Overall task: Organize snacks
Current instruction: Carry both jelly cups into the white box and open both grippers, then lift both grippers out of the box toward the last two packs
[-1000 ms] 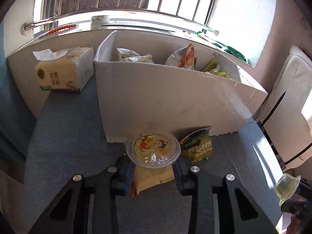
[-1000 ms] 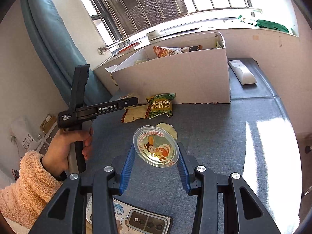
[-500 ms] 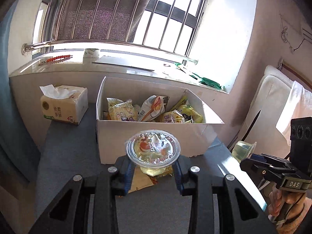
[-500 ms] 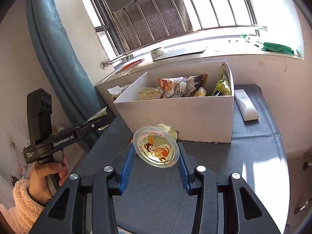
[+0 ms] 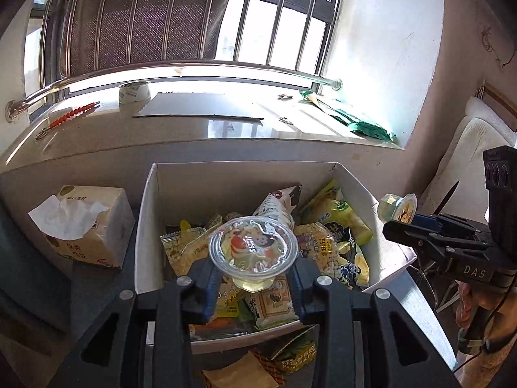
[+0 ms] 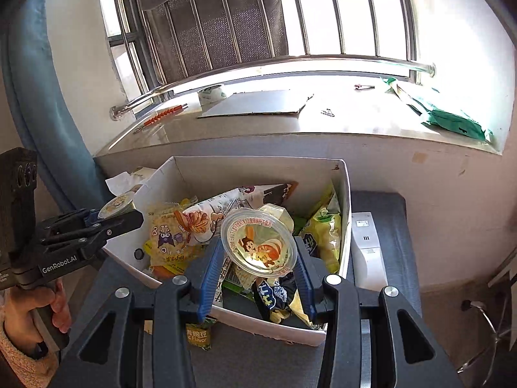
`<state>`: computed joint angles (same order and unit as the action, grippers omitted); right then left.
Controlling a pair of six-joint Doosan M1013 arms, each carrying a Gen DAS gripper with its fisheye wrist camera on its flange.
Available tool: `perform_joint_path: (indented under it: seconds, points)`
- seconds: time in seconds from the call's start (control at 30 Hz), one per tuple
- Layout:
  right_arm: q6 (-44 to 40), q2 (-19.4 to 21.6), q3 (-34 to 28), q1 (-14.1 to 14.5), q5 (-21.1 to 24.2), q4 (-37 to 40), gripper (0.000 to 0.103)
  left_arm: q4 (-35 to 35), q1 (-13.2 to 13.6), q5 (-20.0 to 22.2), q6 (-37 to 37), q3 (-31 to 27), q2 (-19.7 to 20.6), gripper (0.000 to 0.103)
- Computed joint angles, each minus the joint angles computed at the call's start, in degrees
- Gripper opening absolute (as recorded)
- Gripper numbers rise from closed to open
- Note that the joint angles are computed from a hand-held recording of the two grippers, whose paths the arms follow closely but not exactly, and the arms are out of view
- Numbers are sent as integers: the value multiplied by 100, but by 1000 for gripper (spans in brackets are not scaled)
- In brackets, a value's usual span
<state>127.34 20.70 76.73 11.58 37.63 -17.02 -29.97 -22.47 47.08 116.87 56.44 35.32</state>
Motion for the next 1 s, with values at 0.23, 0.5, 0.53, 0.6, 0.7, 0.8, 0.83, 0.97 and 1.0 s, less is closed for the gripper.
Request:
perform_joint_path:
  seconds: [0.23,0.5,0.53,0.6,0.7,0.8,0.83,0.97,1.0]
  points:
    - [169,-128,291,-112,-707,262,103,-386,105,-356,259,423,-196,103]
    - [343,-517,891,164,-1123,118,103,-952,212,-1349,1390,1677,-996,103]
    - [329,-593,1017,205,-1243,156,103,-953,228,-1361,1328,1802,-1085,103]
    - [139,-679,1192,294,-1366,287,103,-1044,230,-1587,1500,2106,-1273,103]
    - [277,-742,1333,484,-1175,-68,103,-898,199,-1605,1435,2419,-1490,103]
    - [601,-882,1620,644,-1349,-323,103,-1315,219,-1540,1857,2798,-1721,103]
    - [759,-926,1717,698,-1386,-427,103,-1335,207,-1620,1840,2942,-1809,103]
    - [1633,-1043,2114,908,-1546,-1135,103,-1922,258,-1713,2130,3481,-2079,103]
    - [1717,-1037,2173,923,-1543,-1115,103,-1957,280,-1660,2072,3551,-2106,103]
